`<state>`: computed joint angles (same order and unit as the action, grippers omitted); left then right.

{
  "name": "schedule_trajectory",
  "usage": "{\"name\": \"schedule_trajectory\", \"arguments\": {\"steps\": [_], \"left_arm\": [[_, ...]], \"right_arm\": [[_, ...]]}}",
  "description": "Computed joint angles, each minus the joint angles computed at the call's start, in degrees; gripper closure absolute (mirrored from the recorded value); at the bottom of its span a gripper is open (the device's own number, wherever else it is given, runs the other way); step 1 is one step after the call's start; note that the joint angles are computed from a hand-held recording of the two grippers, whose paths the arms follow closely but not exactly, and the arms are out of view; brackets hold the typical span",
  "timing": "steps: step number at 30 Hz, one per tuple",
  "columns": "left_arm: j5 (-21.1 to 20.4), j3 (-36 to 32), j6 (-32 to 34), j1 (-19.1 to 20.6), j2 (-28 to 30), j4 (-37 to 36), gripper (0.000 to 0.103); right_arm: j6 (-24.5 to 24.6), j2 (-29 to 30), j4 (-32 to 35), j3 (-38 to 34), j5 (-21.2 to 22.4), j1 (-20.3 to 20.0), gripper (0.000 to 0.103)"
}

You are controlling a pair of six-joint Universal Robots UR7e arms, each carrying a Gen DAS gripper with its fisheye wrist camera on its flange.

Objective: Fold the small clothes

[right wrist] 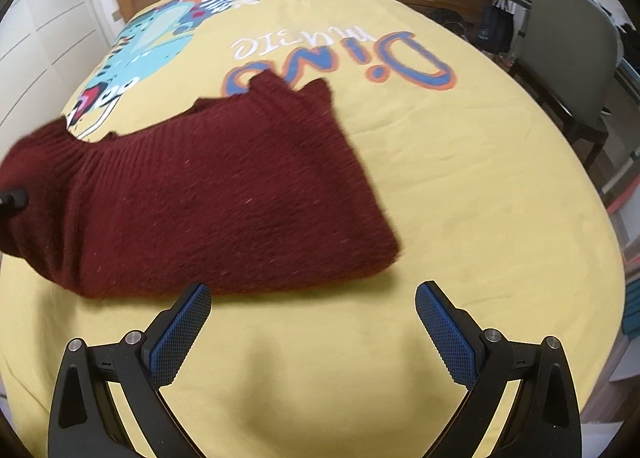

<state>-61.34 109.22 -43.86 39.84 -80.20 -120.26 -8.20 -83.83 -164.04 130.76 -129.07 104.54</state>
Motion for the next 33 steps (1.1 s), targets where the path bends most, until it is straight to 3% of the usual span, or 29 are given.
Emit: {"name": "schedule_trajectory", "arguments": {"steps": [8, 12, 18, 24, 27, 29, 30, 33], "left_arm": [[-2.1, -12.6, 5.8, -2.2, 16.8, -0.4, 0.076], [-3.5, -15.7, 5.8, -2.4, 24.1, -0.2, 0.076], [1.0, -17.9, 2.4, -3.0, 30.3, 6.3, 0.071], [4.1, -20.4, -1.5, -3.5, 32.5, 10.8, 0.053], [4.9, -21.8, -2.3, -3.9, 33.9, 12.2, 0.033], [5.6, -21.6, -2.6, -4.6, 34.0, 12.2, 0.011], [6.0, -21.6, -3.0, -4.8, 34.1, 12.9, 0.007], [4.9, -21.5, -3.1, -4.9, 33.6, 12.7, 0.003]], "right_arm": [[-1.7, -4.7, 1.1, -2.1, -0.3, -2.2, 0.001], [-2.4, -7.1, 1.7, -1.8, -0.4, -4.1, 0.001], [-1.5, -10.8, 4.8, 0.2, 1.4, -8.3, 0.001], [-2.0, -12.3, 5.9, 1.8, 2.6, -11.2, 0.001], [-1.9, -12.4, 5.9, 2.1, 3.5, -12.1, 0.001], [-1.8, -12.7, 5.9, 2.3, 4.0, -12.6, 0.001], [-1.8, -12.8, 5.9, 2.3, 4.1, -12.7, 0.001], [-1.7, -12.9, 6.5, 2.1, 4.4, -12.7, 0.001]]}}
